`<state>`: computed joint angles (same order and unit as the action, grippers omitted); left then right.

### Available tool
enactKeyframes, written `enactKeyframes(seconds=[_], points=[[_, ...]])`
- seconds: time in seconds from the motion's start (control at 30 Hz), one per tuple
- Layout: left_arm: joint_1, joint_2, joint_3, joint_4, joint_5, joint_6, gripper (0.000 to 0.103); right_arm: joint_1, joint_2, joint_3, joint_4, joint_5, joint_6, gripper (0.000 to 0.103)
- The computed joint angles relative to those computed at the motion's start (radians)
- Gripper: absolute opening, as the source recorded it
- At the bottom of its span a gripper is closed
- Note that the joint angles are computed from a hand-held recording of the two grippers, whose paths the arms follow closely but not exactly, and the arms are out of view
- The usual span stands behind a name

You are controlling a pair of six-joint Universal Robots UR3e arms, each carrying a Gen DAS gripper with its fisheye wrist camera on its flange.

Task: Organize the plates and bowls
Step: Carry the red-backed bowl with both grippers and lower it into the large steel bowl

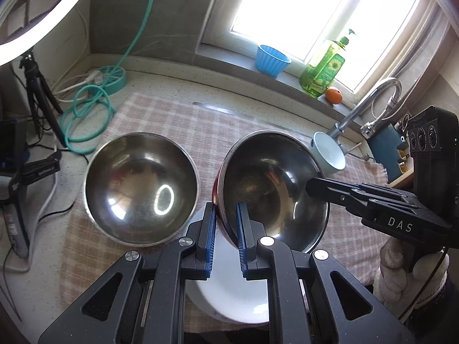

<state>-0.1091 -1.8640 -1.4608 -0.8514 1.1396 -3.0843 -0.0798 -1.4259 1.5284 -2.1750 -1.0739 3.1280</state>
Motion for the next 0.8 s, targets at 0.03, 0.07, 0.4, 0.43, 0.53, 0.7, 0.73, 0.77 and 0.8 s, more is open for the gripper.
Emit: enactKeyframes(seconds=[0.03,0.07,0.4,0.43,0.53,0.7,0.73,0.77,0.8], points=[[0.018,0.007,-0.010,-0.001,-0.004,0.006,0.012,0.018,0.028,-0.031,-0.002,-0.004,0.010,0.013],[0.033,0.013,-0.019,0.000,-0.007,0.010,0.012,0.035,0.055,-0.060,-0.003,-0.007,0.021,0.013],[0.145,-0.031,-0.003,-0.027,-0.013,0.049,0.012,0.176,0.314,-0.365,0.020,-0.060,0.103,0.013],[0.152,-0.041,0.005,-0.031,-0.014,0.051,0.012,0.185,0.337,-0.396,0.026,-0.066,0.109,0.013],[0.168,-0.070,0.028,-0.041,-0.014,0.057,0.012,0.208,0.406,-0.492,0.058,-0.085,0.118,0.013],[0.182,-0.104,0.063,-0.058,-0.010,0.069,0.012,0.229,0.503,-0.615,0.110,-0.097,0.138,0.013],[0.183,-0.109,0.068,-0.059,-0.006,0.071,0.012,0.232,0.520,-0.637,0.124,-0.099,0.138,0.013],[0.183,-0.116,0.077,-0.062,-0.002,0.075,0.012,0.235,0.537,-0.656,0.134,-0.101,0.138,0.013],[0.183,-0.124,0.086,-0.068,0.002,0.079,0.012,0.238,0.553,-0.675,0.144,-0.103,0.140,0.013]])
